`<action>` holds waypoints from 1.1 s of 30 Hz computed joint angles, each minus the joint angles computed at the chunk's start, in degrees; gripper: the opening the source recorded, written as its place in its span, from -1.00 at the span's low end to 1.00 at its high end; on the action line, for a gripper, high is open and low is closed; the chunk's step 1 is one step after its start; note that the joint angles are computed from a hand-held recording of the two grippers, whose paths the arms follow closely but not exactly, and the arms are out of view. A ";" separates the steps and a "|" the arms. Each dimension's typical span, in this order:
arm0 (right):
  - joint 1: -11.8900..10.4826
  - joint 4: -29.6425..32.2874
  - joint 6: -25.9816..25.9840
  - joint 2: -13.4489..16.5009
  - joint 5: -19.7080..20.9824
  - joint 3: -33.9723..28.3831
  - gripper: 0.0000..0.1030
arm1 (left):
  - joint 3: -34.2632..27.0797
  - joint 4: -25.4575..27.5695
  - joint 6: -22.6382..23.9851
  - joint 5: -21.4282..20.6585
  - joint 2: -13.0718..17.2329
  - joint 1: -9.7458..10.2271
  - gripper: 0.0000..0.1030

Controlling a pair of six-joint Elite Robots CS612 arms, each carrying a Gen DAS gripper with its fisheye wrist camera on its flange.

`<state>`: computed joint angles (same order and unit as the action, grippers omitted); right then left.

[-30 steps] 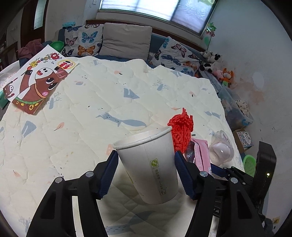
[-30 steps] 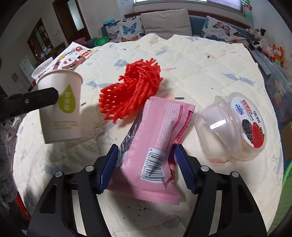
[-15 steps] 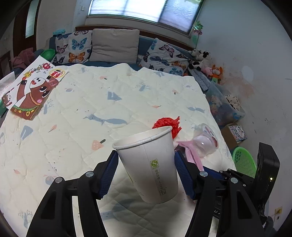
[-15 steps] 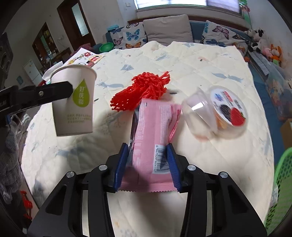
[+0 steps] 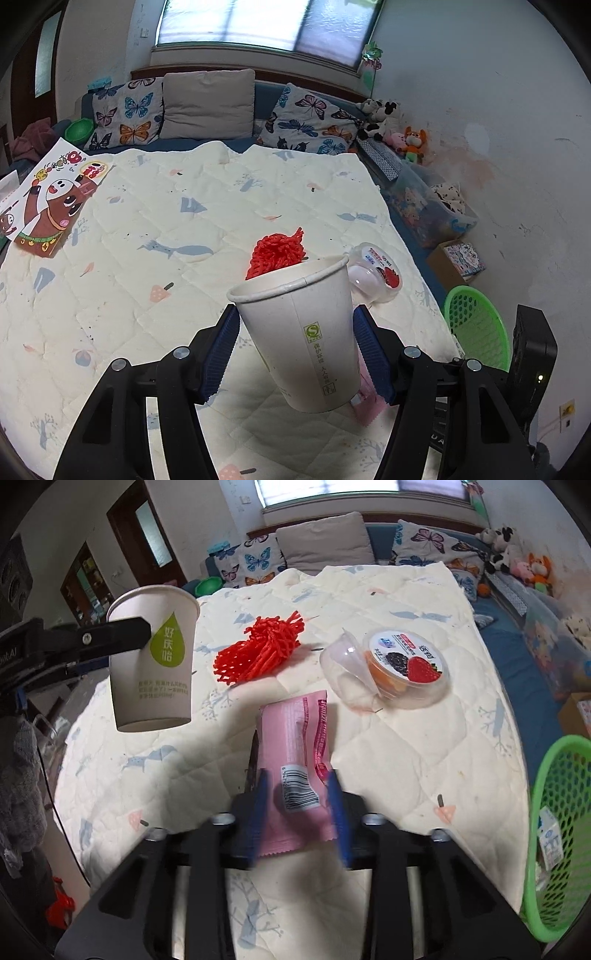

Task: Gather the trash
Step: 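Lift the pink wrapper with the right tool while the left tool holds the paper cup, then carry both items over the green basket and open the right tool to drop the wrapper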

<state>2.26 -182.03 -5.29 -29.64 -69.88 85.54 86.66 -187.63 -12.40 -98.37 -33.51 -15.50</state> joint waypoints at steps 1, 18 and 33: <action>-0.08 0.04 0.57 0.08 0.56 -0.08 0.03 | -0.03 0.04 -0.07 0.03 0.01 -0.02 0.19; 1.83 6.18 -4.25 2.21 -4.82 -3.55 0.46 | -0.23 0.73 -1.06 0.17 0.35 1.03 0.19; -0.21 -3.16 -3.90 -0.99 -2.98 4.05 0.36 | -0.10 1.13 0.71 -1.59 -0.24 -0.91 0.19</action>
